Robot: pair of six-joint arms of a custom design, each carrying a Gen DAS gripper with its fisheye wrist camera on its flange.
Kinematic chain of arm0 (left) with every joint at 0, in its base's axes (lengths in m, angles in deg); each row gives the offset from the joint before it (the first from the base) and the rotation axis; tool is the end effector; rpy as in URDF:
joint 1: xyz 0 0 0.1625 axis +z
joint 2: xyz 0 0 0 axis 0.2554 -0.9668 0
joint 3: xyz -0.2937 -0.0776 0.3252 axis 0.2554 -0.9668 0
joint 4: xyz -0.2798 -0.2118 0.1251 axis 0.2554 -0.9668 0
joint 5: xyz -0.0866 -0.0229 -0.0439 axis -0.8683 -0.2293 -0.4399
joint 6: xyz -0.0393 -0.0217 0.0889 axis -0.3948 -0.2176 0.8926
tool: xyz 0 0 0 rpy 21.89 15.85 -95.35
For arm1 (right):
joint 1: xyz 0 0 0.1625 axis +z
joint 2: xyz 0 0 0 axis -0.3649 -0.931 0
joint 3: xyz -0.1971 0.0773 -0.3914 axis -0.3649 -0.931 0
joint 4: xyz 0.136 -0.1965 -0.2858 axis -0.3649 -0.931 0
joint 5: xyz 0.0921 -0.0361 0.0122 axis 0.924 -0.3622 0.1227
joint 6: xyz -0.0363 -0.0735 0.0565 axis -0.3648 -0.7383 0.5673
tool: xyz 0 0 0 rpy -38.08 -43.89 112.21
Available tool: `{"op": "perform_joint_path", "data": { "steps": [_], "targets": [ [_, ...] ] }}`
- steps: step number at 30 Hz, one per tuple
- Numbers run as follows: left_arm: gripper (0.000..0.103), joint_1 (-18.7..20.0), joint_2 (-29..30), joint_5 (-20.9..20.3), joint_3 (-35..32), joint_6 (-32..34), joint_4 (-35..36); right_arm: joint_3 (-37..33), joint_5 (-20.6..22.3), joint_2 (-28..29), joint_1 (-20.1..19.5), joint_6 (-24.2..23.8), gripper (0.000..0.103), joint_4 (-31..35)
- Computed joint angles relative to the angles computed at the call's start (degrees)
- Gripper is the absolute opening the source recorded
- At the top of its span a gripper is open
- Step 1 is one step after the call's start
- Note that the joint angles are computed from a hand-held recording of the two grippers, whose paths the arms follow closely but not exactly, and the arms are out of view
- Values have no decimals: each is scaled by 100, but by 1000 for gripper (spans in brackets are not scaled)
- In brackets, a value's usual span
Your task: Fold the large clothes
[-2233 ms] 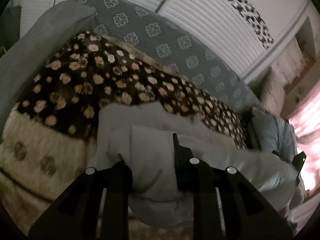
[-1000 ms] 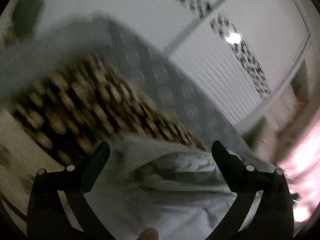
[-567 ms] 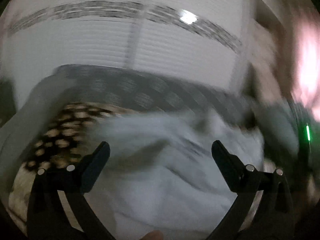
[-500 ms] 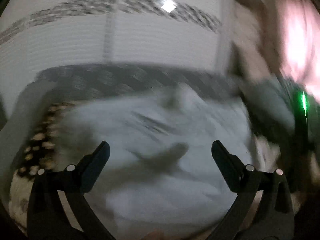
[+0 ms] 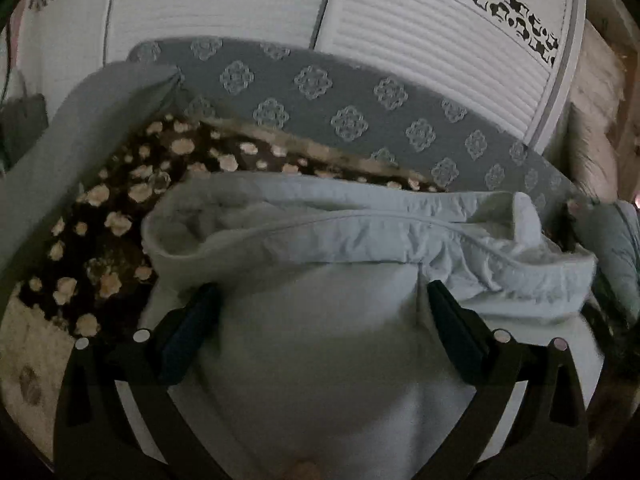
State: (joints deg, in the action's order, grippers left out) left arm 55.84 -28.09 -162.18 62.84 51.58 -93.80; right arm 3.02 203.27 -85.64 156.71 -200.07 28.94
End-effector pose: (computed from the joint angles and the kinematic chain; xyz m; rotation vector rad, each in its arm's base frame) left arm -0.0510 -0.6071 0.4825 1.0217 2.6044 -0.8069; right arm 0.4591 -0.4039 0.0242 0.0424 -1.9083 1.3184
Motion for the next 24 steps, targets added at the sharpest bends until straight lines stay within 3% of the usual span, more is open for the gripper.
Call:
{"op": "perform_joint_path", "data": {
  "steps": [2, 4, 7, 10, 16, 24],
  "targets": [
    [100, 71, 65, 42, -27, 160, -62, 62, 22, -72, -151, 100, 101, -27],
    [100, 45, 151, 352, -54, 200, -169, -69, -168, -57, -348, 973, 102, 696],
    [100, -11, 335, 606, -93, 168, -252, -145, -580, -51, -557, 1830, 102, 1508],
    [100, -23, 611, 851, -121, 122, -440, -176, -814, 3, -672, 2225, 102, 1888],
    [100, -90, 786, 1085, 121, 226, -888, 222, -1139, -185, -877, 1954, 102, 1303],
    [100, 14, 1032, 851, -40, 139, -849, -148, -1008, 61, -1044, 1796, 102, 1389]
  ]
}}
